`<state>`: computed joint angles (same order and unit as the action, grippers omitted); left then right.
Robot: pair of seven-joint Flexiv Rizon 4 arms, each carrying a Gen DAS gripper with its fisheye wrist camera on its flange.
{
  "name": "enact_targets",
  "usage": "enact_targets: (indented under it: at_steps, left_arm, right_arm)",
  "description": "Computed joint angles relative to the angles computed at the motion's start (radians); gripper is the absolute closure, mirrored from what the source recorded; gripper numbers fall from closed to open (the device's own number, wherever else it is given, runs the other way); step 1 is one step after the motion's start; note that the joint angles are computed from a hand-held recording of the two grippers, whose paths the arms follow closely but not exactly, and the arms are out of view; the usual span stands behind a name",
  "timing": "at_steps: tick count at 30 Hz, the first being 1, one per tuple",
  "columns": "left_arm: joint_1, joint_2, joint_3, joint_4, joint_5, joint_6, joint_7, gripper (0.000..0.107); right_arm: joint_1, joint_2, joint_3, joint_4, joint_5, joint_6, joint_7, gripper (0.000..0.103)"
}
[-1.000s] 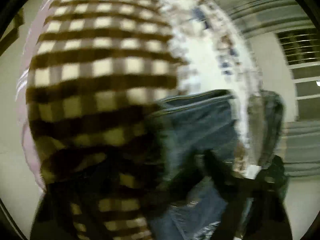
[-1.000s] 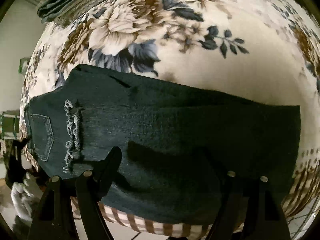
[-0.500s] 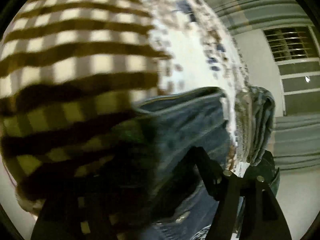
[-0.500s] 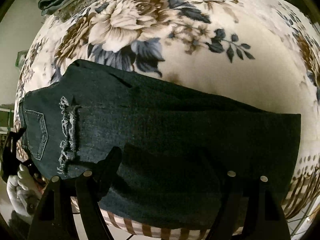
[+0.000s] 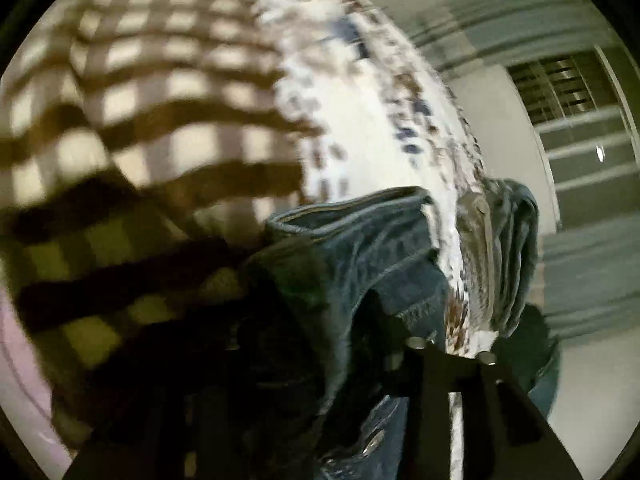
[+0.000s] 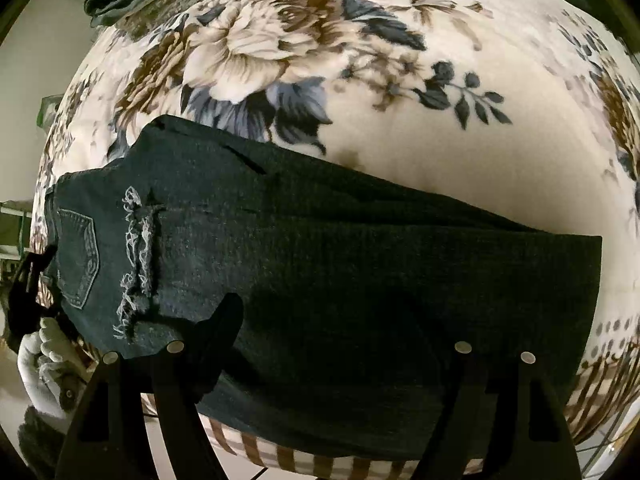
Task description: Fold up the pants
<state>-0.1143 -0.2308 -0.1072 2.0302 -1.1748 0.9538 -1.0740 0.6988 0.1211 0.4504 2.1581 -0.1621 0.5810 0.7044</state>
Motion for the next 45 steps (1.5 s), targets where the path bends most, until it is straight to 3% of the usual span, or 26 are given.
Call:
enact_targets:
  at_steps: [2, 12, 15, 24, 29, 31, 33, 39, 45]
  left_arm:
    - [-0.006, 0.04, 0.005, 0.018, -0.005, 0.015, 0.015, 0.086]
    - [-0.064, 0.208, 0.049, 0.073, 0.091, 0.078, 0.043, 0.088]
    - [-0.086, 0.252, 0.057, 0.092, 0.071, 0.08, 0.069, 0.091]
    - [-0.221, 0.398, 0.045, 0.138, 0.144, 0.128, 0.168, 0.092]
    - [-0.331, 0.526, 0.036, 0.201, 0.216, 0.096, 0.191, 0.092]
    - [-0.384, 0.574, 0.025, 0.232, 0.247, 0.077, 0.177, 0.092]
    - [-0.431, 0.601, 0.006, 0.257, 0.292, 0.066, 0.156, 0.093]
    - [-0.56, 0.624, -0.076, 0.348, 0.455, 0.07, 0.059, 0.093]
    - [-0.595, 0.585, -0.146, 0.383, 0.679, 0.101, -0.118, 0.093]
  right_arm:
    - [0.001, 0.011, 0.004, 0.002, 0.003, -0.013, 0.008, 0.023]
    - [0.018, 0.107, 0.046, 0.008, 0.049, -0.128, 0.054, 0.023]
    - [0.023, 0.146, 0.064, 0.013, 0.063, -0.153, 0.079, 0.023]
    - [0.042, 0.221, 0.107, -0.021, 0.074, -0.274, 0.09, 0.023]
    - [0.06, 0.313, 0.154, -0.006, 0.137, -0.354, 0.157, 0.022]
    - [0.069, 0.355, 0.182, 0.003, 0.171, -0.387, 0.201, 0.009]
    - [0.084, 0.407, 0.215, 0.013, 0.221, -0.429, 0.259, 0.005]
    - [0.148, 0.542, 0.323, 0.009, 0.416, -0.569, 0.459, 0.004]
    - [0.202, 0.611, 0.415, -0.01, 0.569, -0.623, 0.627, 0.004]
